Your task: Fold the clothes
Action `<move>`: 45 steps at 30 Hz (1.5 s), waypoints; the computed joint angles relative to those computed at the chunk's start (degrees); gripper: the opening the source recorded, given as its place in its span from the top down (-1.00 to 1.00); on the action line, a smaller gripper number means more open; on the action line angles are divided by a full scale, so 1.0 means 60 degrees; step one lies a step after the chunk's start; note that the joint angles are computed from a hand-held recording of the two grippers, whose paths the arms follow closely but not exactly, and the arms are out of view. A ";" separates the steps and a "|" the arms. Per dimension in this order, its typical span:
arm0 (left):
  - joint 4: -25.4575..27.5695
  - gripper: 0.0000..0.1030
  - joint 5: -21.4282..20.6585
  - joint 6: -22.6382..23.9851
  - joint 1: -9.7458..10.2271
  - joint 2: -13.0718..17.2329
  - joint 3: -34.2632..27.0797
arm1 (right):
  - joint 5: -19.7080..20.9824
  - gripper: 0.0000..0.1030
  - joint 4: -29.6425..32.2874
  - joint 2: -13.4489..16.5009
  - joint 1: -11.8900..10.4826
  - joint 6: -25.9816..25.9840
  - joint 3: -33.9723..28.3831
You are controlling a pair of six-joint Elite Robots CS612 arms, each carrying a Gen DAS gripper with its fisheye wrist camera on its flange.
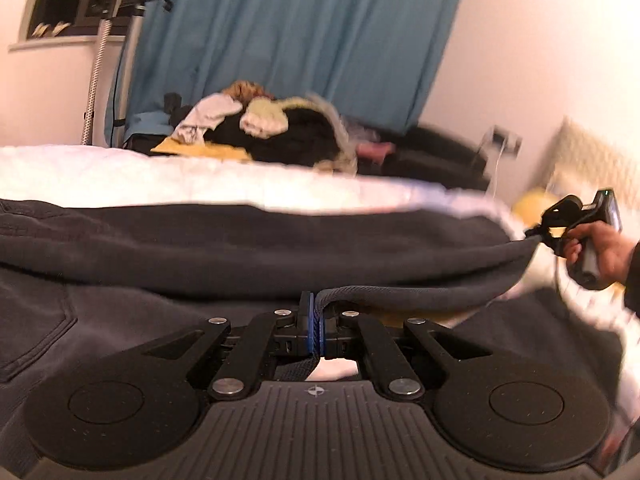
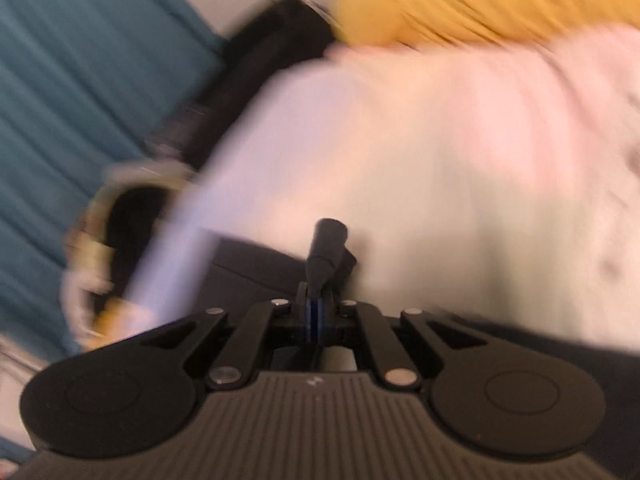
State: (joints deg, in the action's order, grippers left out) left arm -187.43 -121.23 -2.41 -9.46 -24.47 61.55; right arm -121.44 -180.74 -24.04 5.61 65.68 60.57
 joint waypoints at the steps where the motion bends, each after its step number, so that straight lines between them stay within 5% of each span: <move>1: -0.0095 0.94 0.0001 -0.0103 0.0005 0.0017 -0.0007 | -0.0166 0.93 -0.0737 0.0119 0.0040 -0.0899 -0.0227; 3: -0.0019 0.93 0.0139 0.0225 -0.0028 -0.0072 0.0138 | -0.0266 0.93 -0.2168 0.0389 0.0092 -0.2767 -0.0794; 5: 0.0159 0.93 0.0201 0.0570 -0.0064 -0.0165 0.0288 | -0.0367 0.93 -0.2444 0.0348 0.0101 -0.3445 -0.0659; 8: 0.0725 0.92 0.0356 0.0957 -0.0135 -0.0258 0.0397 | -0.0238 0.93 -0.1357 -0.0091 -0.0005 -0.2220 0.0667; 12: 0.1153 0.90 0.0866 0.1423 -0.0236 -0.0383 0.0622 | 0.0995 0.91 -0.0741 -0.0119 -0.0242 -0.0742 0.1619; 16: 0.1158 0.89 0.1071 0.1257 -0.0271 -0.0390 0.0649 | 0.0936 0.80 -0.0988 0.0003 -0.0214 -0.1442 0.1477; 19: 0.1216 0.71 0.1369 0.1310 -0.0332 -0.0533 0.0823 | 0.0703 0.60 -0.0925 0.0008 -0.0126 -0.2127 0.1373; 21: 0.1113 0.17 0.1538 0.1222 -0.0359 -0.0768 0.1150 | 0.0600 0.16 -0.1173 -0.0080 -0.0038 -0.2630 0.1522; 23: 0.0573 -0.19 0.1603 0.0953 -0.0335 -0.1026 0.1586 | 0.0531 0.11 -0.1931 -0.0321 0.0058 -0.3192 0.2071; 26: 0.0009 -0.24 0.1572 0.0482 -0.0190 -0.1494 0.2224 | 0.0703 -0.07 -0.2815 -0.0750 0.0146 -0.3789 0.2843; 32: -0.1073 -0.55 0.1859 -0.1688 0.0540 -0.2486 0.3498 | 0.1253 -0.27 -0.4751 -0.1859 0.0332 -0.4654 0.4734; 37: -0.1538 -0.63 0.2197 -0.4387 0.1532 -0.3060 0.4419 | 0.1822 -0.27 -0.4778 -0.2662 0.0496 -0.4538 0.6033; 40: -0.1424 -0.66 0.2449 -0.6160 0.2156 -0.3200 0.4701 | 0.2304 -0.33 -0.4991 -0.2836 0.0477 -0.3894 0.6571; 42: -0.0840 -0.63 0.2754 -0.6902 0.2427 -0.3219 0.4725 | 0.2580 -0.56 -0.5042 -0.2922 0.0442 -0.3015 0.6883; 45: -0.0342 -0.62 0.1884 -0.7912 0.2835 -0.2945 0.4541 | 0.2975 -0.70 -0.5249 -0.2983 0.0379 -0.1450 0.7290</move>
State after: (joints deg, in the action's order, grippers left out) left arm -189.48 -109.92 -49.88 7.55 -42.14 88.80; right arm -103.59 -212.24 -41.94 7.89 56.98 104.31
